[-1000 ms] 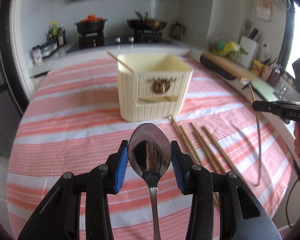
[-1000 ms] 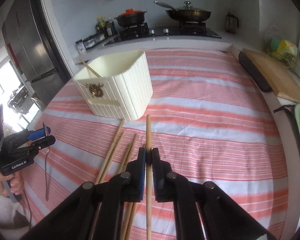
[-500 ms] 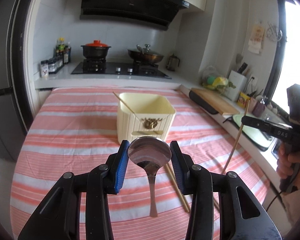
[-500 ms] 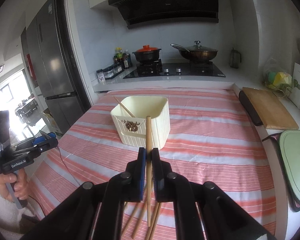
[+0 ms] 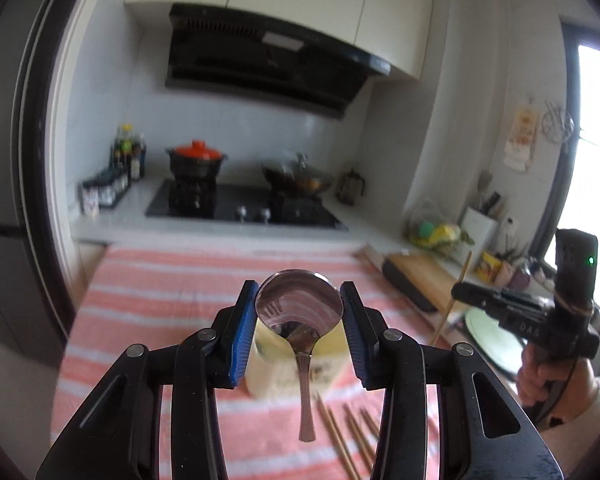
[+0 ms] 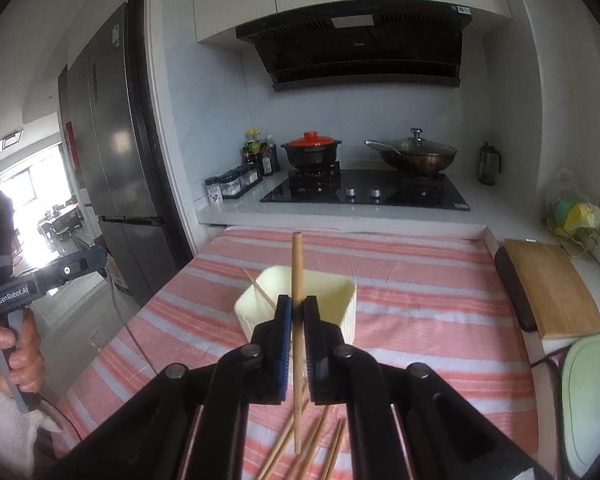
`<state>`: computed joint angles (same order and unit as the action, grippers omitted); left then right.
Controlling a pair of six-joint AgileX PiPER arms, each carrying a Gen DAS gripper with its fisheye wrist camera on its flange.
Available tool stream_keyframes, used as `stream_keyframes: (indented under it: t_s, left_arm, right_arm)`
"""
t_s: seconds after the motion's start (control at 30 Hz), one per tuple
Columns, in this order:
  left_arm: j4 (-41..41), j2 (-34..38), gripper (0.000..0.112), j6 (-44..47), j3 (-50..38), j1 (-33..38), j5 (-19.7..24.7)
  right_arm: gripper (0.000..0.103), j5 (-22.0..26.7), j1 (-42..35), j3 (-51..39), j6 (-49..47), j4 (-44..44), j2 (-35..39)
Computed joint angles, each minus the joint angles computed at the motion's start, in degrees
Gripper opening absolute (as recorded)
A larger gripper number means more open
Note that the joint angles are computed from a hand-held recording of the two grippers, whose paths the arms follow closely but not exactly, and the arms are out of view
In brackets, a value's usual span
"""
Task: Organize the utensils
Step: 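Lower the spoon into the holder and open the left tool while the right tool drops its chopstick in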
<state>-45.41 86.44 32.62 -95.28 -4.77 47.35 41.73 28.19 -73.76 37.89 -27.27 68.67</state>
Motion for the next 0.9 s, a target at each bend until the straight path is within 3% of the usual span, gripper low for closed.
stream_keyframes:
  t_s: [0.1,0.27,0.37,0.57,0.77,0.83,0.87,0.9]
  left_arm:
    - [3.98,6.36,0.041,-6.76,-9.90,-2.43,-3.81]
    - [12.47,16.36,0.041,-17.09,-20.33,-6.71,-7.95]
    - [17.86,23.64,0.041,-22.59,-27.59,-8.53,-5.30]
    - [25.77,35.29,0.041,-27.90,-36.84,-11.53,1.36]
    - [29.44,40.79,0.042,-29.63,-39.63,-13.42,4.94]
    - [31.99,42.40,0.044,-31.40,-42.07,-14.31,7.24]
    - [32.81,42.85,0.050,-32.39,-43.47,-14.44,8.80]
    - [32.66,42.55,0.058,-32.63,-43.52,-14.29,9.47]
  right_arm:
    - [0.006,-3.67,-3.41,-6.82,-2.29,1.32,4.97]
    - [0.006,-12.29,-6.52,-11.87,3.00,-5.71,12.15]
    - [0.006,-13.51,-8.33,-13.99,0.48,-3.15,17.22]
    - [0.006,-11.05,-11.80,-17.94,-14.38,11.46,27.36]
    - [0.006,-9.09,-13.57,-19.25,-19.19,18.79,32.67]
    - [0.007,-7.74,-13.88,-20.50,-20.47,21.12,34.08]
    - [0.007,-6.25,-13.94,-21.76,-20.54,21.87,34.97]
    - [0.018,-4.44,-13.76,-23.31,-19.51,21.21,35.86]
